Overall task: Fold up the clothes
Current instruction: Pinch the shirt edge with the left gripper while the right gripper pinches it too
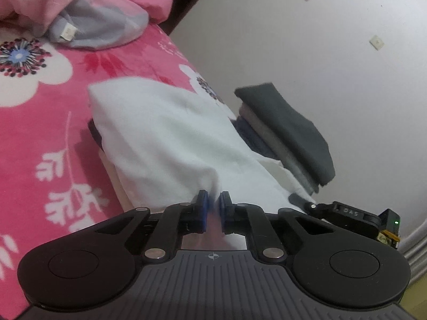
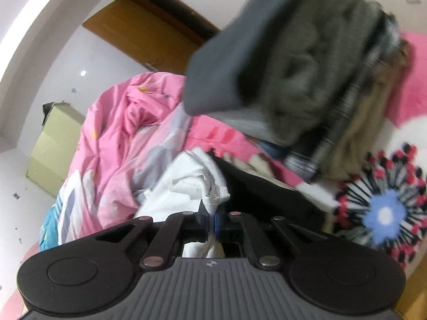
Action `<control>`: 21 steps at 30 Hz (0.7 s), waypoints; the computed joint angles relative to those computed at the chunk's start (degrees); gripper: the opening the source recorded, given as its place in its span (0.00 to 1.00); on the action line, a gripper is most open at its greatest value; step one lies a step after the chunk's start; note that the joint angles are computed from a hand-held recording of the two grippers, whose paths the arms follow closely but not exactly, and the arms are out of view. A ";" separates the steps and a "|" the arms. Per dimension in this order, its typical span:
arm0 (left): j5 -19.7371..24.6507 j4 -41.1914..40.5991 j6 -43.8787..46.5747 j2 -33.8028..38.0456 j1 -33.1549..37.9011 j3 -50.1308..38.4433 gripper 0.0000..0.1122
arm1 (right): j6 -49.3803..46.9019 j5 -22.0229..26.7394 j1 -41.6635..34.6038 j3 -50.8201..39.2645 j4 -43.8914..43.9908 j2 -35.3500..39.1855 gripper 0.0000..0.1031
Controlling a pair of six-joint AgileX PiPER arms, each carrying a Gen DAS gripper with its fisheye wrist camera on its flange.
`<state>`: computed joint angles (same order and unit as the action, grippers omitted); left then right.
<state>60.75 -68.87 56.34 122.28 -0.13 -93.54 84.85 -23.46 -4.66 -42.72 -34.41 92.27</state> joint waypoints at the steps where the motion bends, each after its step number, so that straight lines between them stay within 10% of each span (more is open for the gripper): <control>1: 0.16 -0.65 1.09 -0.33 0.21 0.73 0.07 | -1.04 -1.32 -0.33 0.97 1.27 0.21 0.03; 7: 2.84 -1.73 0.90 0.37 2.66 -0.03 0.08 | -7.81 -5.63 0.09 2.91 6.34 -0.49 0.03; 13: 4.35 -3.24 -4.39 3.57 6.46 -3.68 0.35 | 3.98 -13.30 -4.06 4.48 -2.75 4.56 0.06; 21: 3.05 4.99 -25.70 17.89 4.38 -30.24 0.49 | 12.66 -20.16 -7.67 4.77 -10.22 7.04 0.36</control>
<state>63.80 -63.89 30.64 140.18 4.25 -123.78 97.51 -43.61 -12.33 -37.96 -44.63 99.31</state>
